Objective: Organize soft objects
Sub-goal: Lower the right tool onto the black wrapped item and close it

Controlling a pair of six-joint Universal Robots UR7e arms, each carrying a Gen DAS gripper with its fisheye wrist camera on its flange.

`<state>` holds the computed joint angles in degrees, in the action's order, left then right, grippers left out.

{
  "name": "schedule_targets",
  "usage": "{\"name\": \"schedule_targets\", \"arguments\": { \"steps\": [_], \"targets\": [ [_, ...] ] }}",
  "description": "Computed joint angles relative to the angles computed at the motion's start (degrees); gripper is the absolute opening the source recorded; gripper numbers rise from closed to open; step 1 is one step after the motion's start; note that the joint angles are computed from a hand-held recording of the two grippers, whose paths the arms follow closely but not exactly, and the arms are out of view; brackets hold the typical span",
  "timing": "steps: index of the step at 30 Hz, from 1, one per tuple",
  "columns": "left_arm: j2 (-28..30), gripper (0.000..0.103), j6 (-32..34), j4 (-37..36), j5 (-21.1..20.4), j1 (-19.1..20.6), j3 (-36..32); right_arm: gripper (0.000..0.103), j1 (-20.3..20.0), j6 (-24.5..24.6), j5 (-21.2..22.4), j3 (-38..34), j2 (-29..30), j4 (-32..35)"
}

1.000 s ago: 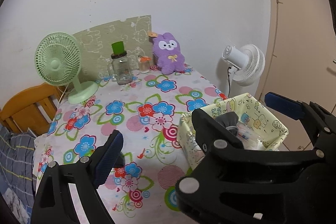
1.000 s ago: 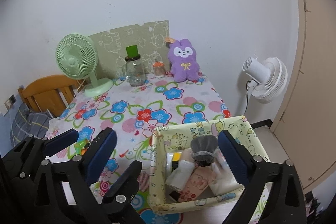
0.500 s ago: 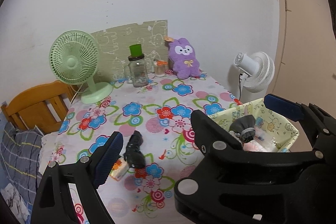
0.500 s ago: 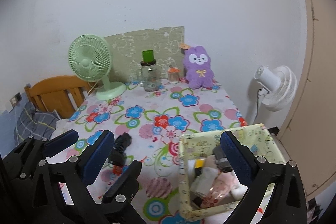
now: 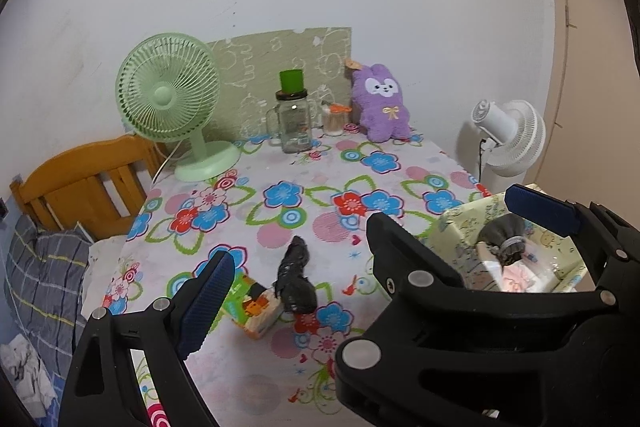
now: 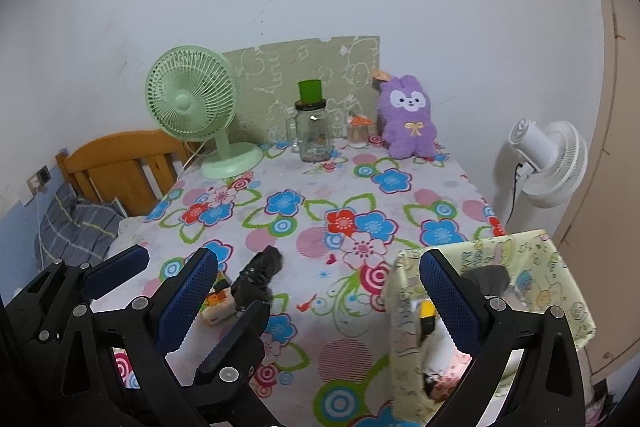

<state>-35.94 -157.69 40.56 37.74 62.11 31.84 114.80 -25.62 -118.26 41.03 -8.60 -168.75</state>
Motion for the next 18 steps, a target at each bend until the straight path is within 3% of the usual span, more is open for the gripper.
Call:
{"name": "schedule_targets", "arguments": {
  "steps": [9,18],
  "targets": [
    [1.2,0.092,-0.3,1.9,-0.3,2.1,-3.1,0.102,0.1,-0.1,0.2,-7.7,5.2,4.4],
    [2.3,0.092,-0.5,2.7,-0.4,4.6,-5.8,0.102,-0.1,-0.1,0.5,-19.9,12.6,10.9]
  ]
}}
